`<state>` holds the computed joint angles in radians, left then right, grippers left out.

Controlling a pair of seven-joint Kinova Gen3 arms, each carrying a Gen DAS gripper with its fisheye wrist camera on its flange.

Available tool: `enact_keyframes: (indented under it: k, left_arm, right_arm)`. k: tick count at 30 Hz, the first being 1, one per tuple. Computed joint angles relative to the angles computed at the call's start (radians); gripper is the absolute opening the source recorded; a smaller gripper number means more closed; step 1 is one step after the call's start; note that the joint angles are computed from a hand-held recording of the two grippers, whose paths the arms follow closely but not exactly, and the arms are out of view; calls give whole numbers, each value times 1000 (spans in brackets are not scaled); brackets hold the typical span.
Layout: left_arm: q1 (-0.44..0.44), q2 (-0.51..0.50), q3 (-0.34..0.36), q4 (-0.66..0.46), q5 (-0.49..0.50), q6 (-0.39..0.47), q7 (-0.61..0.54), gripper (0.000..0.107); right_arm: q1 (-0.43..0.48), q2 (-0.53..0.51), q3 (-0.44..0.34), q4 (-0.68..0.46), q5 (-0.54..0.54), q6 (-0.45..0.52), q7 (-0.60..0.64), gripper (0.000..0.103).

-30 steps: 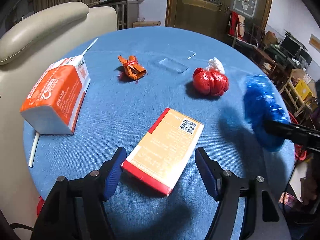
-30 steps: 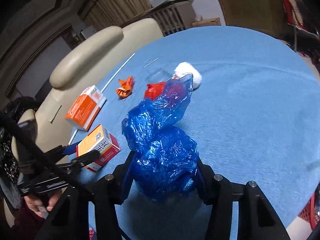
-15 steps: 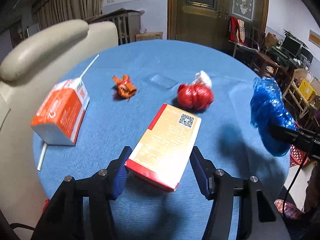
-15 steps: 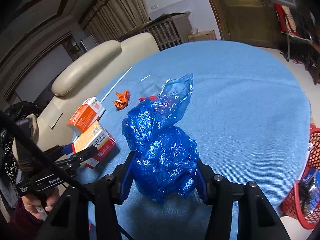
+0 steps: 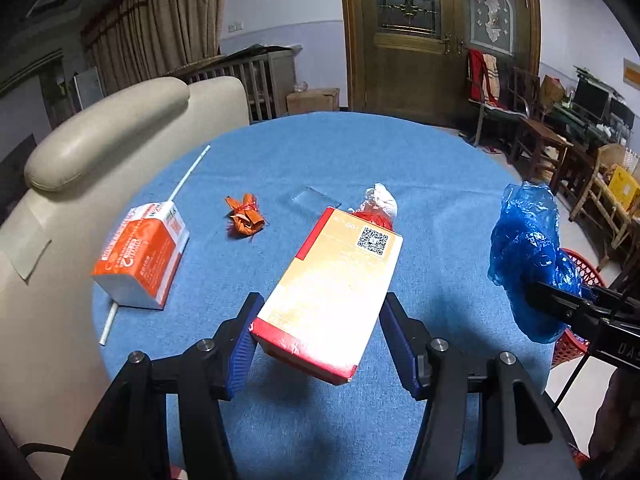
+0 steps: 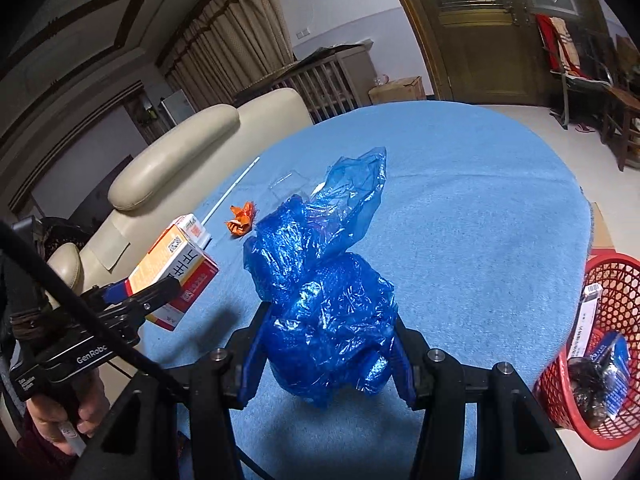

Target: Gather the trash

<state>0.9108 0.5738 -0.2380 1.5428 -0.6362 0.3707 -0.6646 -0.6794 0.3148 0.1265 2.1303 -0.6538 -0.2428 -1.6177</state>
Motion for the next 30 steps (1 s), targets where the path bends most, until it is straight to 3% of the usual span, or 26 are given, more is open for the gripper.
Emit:
enact_keyframes:
  k: [10, 18, 30]
  left_arm:
    - [114, -4, -70, -15, -149, 66, 140, 61]
    - [123, -6, -24, -21, -284, 139, 254, 61]
    - [69, 2, 97, -59, -339, 250, 286, 61]
  right_arm:
    - [20, -31, -47, 50, -18, -71, 1, 56]
    - [34, -54, -99, 88, -72, -118, 37, 56]
    - [107, -70, -161, 114, -4, -131, -21, 56]
